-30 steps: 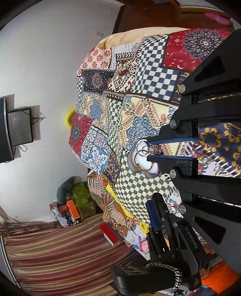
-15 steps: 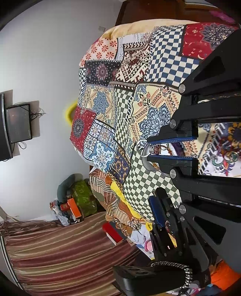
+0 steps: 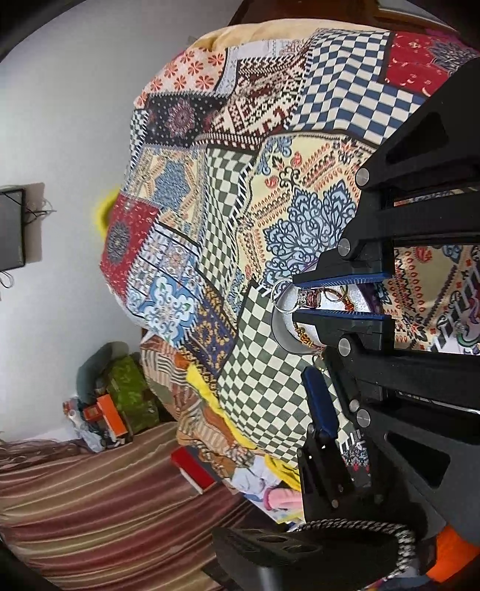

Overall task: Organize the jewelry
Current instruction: 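Lower both held rings into the purple heart tin and open both tools, then move both tools back from the tin to the jewelry pile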

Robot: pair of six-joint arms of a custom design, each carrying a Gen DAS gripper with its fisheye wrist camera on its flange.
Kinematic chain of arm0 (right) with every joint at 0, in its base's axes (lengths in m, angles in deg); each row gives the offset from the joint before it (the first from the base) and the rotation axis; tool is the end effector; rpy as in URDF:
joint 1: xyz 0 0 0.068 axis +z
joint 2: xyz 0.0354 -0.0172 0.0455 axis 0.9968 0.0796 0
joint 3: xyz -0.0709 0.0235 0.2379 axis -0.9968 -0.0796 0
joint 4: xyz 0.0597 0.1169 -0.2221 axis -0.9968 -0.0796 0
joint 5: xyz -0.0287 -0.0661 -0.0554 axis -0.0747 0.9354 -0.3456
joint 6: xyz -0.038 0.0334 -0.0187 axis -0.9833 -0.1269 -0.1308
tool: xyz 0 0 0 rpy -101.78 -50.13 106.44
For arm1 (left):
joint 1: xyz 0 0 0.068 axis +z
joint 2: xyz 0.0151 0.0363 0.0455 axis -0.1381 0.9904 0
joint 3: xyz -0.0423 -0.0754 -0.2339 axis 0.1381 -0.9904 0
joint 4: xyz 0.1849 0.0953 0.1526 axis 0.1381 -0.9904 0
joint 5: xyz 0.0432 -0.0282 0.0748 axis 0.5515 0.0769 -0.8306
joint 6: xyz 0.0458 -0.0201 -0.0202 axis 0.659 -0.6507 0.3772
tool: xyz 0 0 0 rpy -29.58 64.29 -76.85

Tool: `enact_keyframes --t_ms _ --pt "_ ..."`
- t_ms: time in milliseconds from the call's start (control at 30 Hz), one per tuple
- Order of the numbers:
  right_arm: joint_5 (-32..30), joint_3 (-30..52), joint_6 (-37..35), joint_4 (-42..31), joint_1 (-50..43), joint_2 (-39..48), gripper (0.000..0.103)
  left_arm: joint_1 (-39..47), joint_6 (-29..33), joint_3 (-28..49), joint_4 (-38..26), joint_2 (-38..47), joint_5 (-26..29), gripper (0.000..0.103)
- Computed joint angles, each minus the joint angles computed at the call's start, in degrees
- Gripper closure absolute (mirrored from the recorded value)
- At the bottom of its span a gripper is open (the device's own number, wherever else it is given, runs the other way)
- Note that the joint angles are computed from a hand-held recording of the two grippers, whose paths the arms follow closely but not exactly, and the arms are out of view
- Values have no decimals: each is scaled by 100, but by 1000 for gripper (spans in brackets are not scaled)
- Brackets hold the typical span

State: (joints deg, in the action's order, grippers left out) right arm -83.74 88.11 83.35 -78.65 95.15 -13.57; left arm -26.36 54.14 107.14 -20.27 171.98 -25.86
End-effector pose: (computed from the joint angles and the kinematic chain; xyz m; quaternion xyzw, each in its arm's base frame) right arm 0.2473 0.0435 0.1937 0.0146 0.9294 0.0841 0.3591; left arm 0.3068 -0.1160 0.1561 0.3221 0.8713 -0.1869 0.3196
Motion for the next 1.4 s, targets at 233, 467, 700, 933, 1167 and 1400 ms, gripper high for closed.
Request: enact_keyframes --t_ms 233,467,700,933,1167,1400 --pt "-186 421 -113 -64 -33 715 92 -23 15 86 -21 143 24 83" --pt "-571 620 -59 -109 -170 1044 92 -14 -5 173 -72 282 18 83" --pt "-209 629 -59 -216 -49 900 89 -50 22 81 -111 148 -82 81" --pt "253 331 -22 -457 79 187 89 -21 -6 -94 -243 -224 -99 73" --pt "780 37 78 -893 376 -686 88 130 -2 -329 -578 -956 -70 73" --pt "1491 -232 388 -1423 1016 -1655 68 346 114 -563 -1063 -1847 48 72"
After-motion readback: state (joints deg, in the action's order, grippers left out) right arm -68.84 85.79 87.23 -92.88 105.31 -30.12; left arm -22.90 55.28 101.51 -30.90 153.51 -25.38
